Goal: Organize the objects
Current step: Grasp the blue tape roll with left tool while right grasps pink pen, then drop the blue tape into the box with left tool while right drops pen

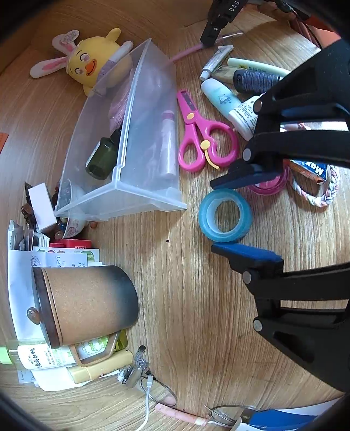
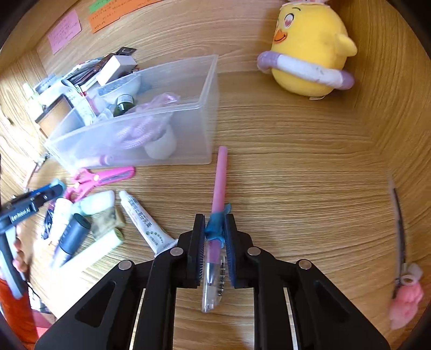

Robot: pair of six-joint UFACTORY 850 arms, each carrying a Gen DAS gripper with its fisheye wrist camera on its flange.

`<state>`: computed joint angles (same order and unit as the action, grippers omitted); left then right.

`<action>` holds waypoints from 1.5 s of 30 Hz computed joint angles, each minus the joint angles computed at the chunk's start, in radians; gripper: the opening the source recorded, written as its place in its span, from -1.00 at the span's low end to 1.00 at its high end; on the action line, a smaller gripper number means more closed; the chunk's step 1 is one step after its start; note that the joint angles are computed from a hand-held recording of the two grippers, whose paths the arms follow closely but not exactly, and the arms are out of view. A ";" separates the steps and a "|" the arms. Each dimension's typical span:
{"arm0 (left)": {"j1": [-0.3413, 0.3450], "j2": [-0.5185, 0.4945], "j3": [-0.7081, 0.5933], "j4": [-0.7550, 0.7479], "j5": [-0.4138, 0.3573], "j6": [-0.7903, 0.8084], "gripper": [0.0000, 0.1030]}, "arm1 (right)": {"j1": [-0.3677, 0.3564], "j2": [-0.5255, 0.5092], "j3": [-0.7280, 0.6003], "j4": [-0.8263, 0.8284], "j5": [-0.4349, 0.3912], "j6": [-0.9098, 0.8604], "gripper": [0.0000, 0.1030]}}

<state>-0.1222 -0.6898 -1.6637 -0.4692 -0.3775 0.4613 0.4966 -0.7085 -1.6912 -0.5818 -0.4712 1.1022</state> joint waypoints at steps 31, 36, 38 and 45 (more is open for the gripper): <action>-0.032 0.035 -0.107 -0.392 0.068 0.348 -0.24 | 0.010 0.043 -0.096 -0.529 0.092 0.439 -0.75; -0.037 -0.016 -0.191 -0.310 0.030 0.260 -0.24 | -0.003 -0.037 -0.233 -0.376 0.088 0.241 -0.75; -0.040 -0.036 -0.219 -0.266 0.016 0.217 -0.24 | -0.009 -0.071 -0.289 -0.305 0.079 0.156 -0.75; -0.049 -0.132 -0.348 -0.093 -0.071 0.057 -0.24 | -0.036 -0.228 -0.536 0.019 -0.011 -0.202 -0.75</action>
<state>-0.1710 -0.8216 -2.0122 -0.5624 -0.4487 0.5183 0.4603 -0.9361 -2.2276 -0.5624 -0.4819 0.8998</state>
